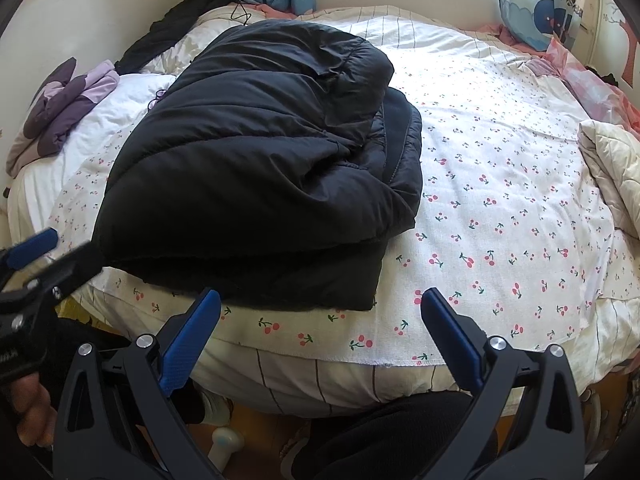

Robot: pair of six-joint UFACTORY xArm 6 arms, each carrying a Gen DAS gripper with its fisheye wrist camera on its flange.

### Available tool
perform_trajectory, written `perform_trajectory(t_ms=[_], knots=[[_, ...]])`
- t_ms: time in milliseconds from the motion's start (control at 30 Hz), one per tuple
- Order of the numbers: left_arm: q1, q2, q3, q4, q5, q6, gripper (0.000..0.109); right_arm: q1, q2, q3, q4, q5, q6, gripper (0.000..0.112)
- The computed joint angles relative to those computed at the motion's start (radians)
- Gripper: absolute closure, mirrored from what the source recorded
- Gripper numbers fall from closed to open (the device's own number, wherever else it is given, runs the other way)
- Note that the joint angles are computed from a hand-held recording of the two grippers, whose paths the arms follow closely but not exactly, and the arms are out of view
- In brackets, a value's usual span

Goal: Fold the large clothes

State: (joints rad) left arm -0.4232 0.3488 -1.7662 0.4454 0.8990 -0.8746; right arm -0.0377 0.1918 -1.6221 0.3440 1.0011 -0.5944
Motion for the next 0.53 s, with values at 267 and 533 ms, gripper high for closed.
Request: perform_trajectory(t_ms=[267,533], knots=[[0.001,0.011,-0.020,-0.006,0.006,0.010,0.013,0.001,-0.005,0.002,0.015,-0.002,-0.008,0.015],[0.002,0.015,-0.023,-0.064,0.014,0.050,0.013,0.002,-0.013,0.002,0.016,0.001,-0.013,0.015]])
